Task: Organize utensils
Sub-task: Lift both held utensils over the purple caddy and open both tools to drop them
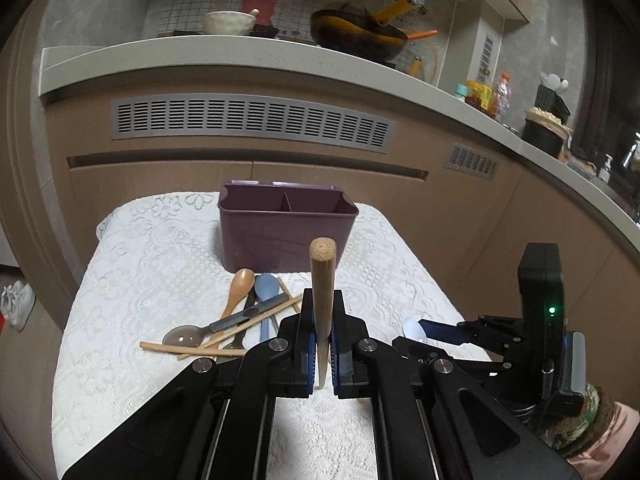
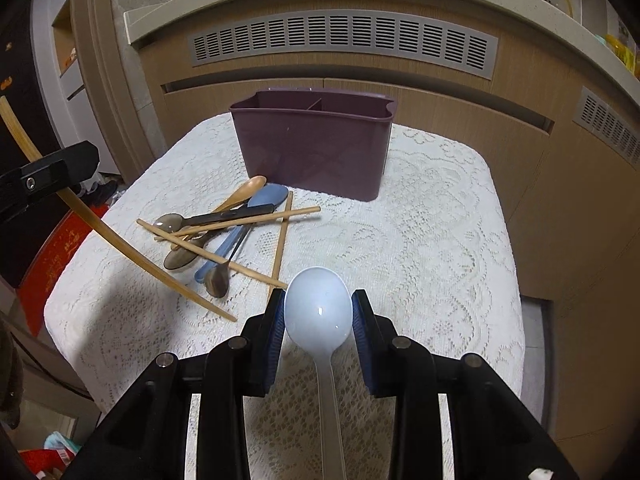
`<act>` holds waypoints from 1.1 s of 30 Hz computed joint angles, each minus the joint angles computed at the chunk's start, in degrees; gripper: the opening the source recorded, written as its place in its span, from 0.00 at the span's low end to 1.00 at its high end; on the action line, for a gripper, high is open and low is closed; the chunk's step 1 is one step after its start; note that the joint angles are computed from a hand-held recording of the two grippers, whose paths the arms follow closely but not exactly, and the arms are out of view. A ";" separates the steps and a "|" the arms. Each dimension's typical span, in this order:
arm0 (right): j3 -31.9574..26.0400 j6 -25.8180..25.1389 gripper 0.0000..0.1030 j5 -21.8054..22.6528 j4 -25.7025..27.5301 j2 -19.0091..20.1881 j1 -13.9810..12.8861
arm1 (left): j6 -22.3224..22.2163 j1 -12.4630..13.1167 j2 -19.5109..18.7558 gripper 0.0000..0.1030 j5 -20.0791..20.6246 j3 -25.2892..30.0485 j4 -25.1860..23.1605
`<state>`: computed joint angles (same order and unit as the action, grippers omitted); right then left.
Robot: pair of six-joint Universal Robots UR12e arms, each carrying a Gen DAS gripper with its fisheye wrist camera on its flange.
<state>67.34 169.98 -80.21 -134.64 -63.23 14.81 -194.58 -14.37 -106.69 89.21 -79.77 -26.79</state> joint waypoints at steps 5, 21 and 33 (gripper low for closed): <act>-0.13 1.39 0.30 1.12 -3.13 -0.89 -0.17 | 0.34 -0.05 0.16 0.05 -0.54 1.27 0.02; -21.98 6.13 0.30 3.42 -6.88 6.52 -1.02 | 1.00 2.72 -5.37 0.05 -1.55 19.41 -3.53; -45.09 11.34 0.30 11.27 -2.39 21.06 -1.50 | 5.37 4.76 -14.52 0.05 0.44 34.06 -9.08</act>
